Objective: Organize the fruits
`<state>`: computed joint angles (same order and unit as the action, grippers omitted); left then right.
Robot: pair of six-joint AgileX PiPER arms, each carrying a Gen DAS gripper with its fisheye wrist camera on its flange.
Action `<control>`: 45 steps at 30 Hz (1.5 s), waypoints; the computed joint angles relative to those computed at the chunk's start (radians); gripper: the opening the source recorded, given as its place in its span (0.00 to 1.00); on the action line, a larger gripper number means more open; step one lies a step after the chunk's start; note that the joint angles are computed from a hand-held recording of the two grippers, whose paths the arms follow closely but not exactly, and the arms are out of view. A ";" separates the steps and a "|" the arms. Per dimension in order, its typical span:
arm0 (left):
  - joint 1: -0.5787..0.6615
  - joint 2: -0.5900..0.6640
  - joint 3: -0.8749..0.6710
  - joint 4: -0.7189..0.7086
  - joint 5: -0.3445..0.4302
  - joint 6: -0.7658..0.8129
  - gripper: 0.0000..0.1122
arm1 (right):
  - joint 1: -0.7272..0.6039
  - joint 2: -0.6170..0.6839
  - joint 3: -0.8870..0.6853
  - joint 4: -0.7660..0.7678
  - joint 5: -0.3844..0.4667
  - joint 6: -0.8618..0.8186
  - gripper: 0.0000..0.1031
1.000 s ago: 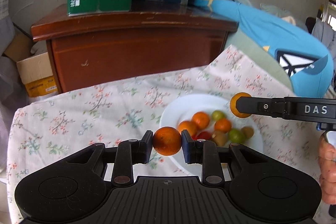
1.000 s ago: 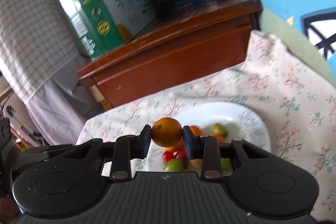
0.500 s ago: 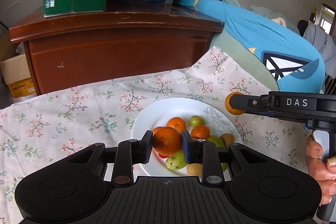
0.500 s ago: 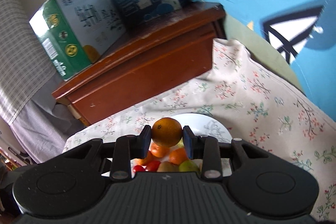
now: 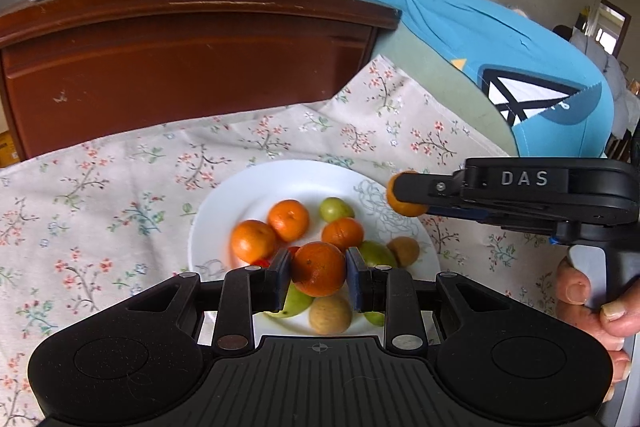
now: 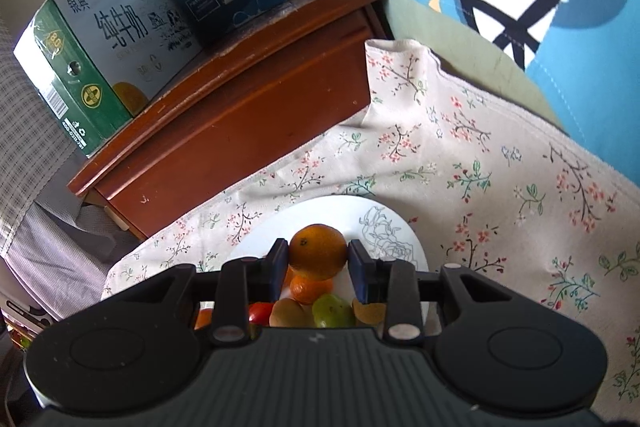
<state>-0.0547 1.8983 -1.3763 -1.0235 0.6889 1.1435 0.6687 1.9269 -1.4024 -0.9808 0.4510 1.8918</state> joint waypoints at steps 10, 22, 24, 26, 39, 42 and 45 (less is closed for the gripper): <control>-0.031 0.016 0.014 -0.029 -0.024 0.016 0.27 | -0.013 0.040 -0.027 0.037 0.007 -0.016 0.34; -0.020 -0.076 0.051 0.053 -0.059 -0.071 0.69 | 0.011 0.011 -0.031 0.013 0.052 -0.004 0.41; -0.023 -0.100 0.067 0.096 -0.072 -0.092 0.73 | 0.021 0.002 -0.040 0.037 0.079 -0.025 0.42; -0.030 -0.124 0.074 0.170 -0.086 -0.154 0.77 | 0.034 -0.008 -0.050 0.059 0.107 -0.049 0.46; 0.022 -0.239 0.087 0.331 -0.007 -0.285 0.82 | 0.132 -0.112 -0.058 0.160 0.315 -0.130 0.55; 0.034 -0.263 0.087 0.353 0.022 -0.300 0.82 | 0.156 -0.134 -0.056 0.176 0.358 -0.139 0.57; 0.046 -0.286 0.094 0.368 0.039 -0.306 0.82 | 0.182 -0.156 -0.053 0.183 0.403 -0.144 0.59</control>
<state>-0.0083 1.6124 -1.2824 -0.6556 0.7276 0.8376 0.8510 1.7708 -1.4553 -0.7978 0.8539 1.7482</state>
